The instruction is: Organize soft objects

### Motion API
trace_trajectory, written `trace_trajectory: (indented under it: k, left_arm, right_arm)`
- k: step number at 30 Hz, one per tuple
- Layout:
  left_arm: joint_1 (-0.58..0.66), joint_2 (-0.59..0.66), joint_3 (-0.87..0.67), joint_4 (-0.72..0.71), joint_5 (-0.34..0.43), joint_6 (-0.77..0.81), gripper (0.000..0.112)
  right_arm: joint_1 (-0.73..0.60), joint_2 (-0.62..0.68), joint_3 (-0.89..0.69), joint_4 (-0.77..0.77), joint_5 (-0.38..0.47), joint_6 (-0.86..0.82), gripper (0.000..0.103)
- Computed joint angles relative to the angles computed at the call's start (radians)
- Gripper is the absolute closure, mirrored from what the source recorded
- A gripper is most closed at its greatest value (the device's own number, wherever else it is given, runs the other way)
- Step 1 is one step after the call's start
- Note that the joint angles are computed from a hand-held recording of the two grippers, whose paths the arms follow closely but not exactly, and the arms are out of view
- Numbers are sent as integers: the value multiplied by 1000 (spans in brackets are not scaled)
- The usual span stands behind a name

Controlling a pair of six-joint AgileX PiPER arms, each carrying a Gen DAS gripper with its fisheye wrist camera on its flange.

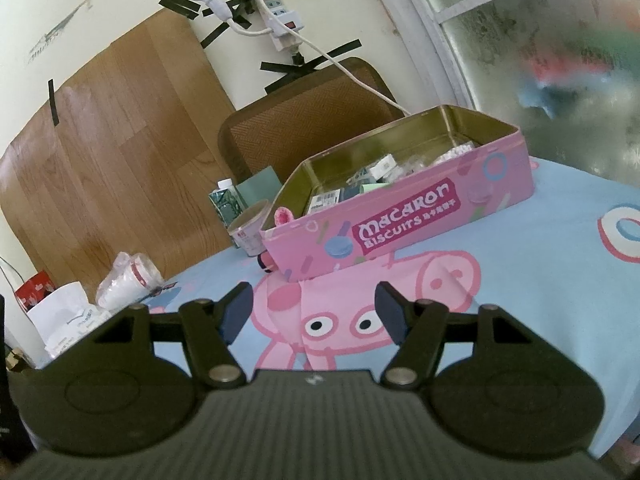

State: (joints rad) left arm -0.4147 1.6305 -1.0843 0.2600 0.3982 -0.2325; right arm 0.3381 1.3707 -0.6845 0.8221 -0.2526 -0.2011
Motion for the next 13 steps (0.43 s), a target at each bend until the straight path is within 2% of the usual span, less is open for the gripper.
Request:
trace_trajectory:
  k: [10, 13]
  left_arm:
    - [15, -16, 22, -8, -36, 9, 10]
    - [31, -31, 34, -94, -59, 100, 10]
  right_arm:
    - [14, 3, -15, 90, 4, -103, 33]
    - [20, 7, -20, 118, 0, -133, 33]
